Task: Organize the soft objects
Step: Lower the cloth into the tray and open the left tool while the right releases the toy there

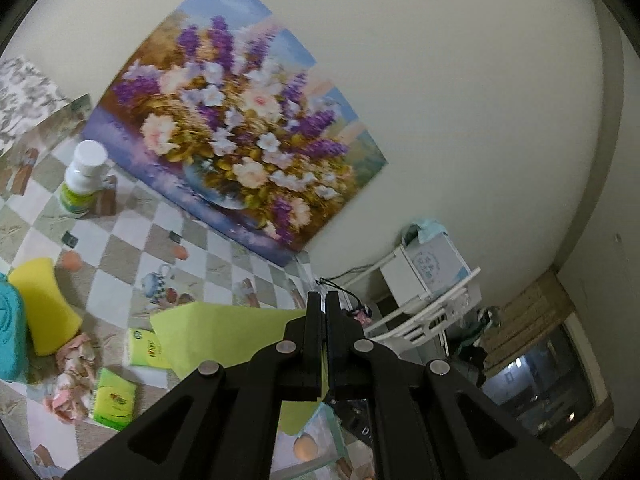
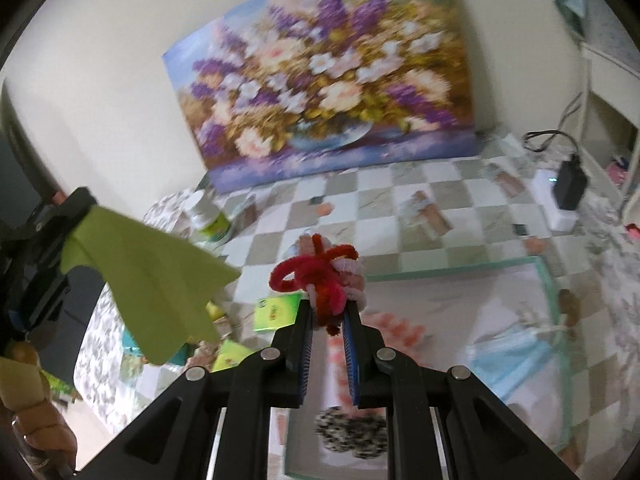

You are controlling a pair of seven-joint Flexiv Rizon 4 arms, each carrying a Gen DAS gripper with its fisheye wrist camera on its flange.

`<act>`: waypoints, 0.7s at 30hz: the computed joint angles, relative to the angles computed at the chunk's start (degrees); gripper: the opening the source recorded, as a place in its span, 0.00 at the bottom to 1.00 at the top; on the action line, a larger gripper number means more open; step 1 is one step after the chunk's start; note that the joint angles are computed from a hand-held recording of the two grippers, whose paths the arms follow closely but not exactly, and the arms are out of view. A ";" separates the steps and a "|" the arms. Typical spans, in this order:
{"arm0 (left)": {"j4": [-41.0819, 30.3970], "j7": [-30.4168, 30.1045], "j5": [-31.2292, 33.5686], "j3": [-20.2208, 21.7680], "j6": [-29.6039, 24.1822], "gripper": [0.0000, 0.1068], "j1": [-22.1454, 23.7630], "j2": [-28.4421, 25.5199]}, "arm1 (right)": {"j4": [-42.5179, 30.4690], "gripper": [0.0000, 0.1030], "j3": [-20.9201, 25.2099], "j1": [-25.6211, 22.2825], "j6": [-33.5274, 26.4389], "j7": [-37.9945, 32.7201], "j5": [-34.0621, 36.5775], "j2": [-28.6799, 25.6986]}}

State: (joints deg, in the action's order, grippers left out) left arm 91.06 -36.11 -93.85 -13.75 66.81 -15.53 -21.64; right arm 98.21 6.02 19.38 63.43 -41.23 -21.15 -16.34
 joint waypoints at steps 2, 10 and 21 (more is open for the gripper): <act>-0.06 -0.59 1.68 -0.17 -0.56 0.01 -0.30 -0.16 | 1.28 0.15 -0.97 -0.13 -0.04 1.75 -1.32 1.14; -0.77 -5.49 10.68 -1.61 -1.67 0.01 -0.83 -1.83 | 6.02 0.15 -2.15 -2.97 -1.09 7.50 -4.81 4.87; -1.80 -22.40 29.09 -0.84 -3.01 0.01 0.30 -6.41 | 8.24 0.15 -1.25 -5.85 -4.89 8.61 -4.25 5.71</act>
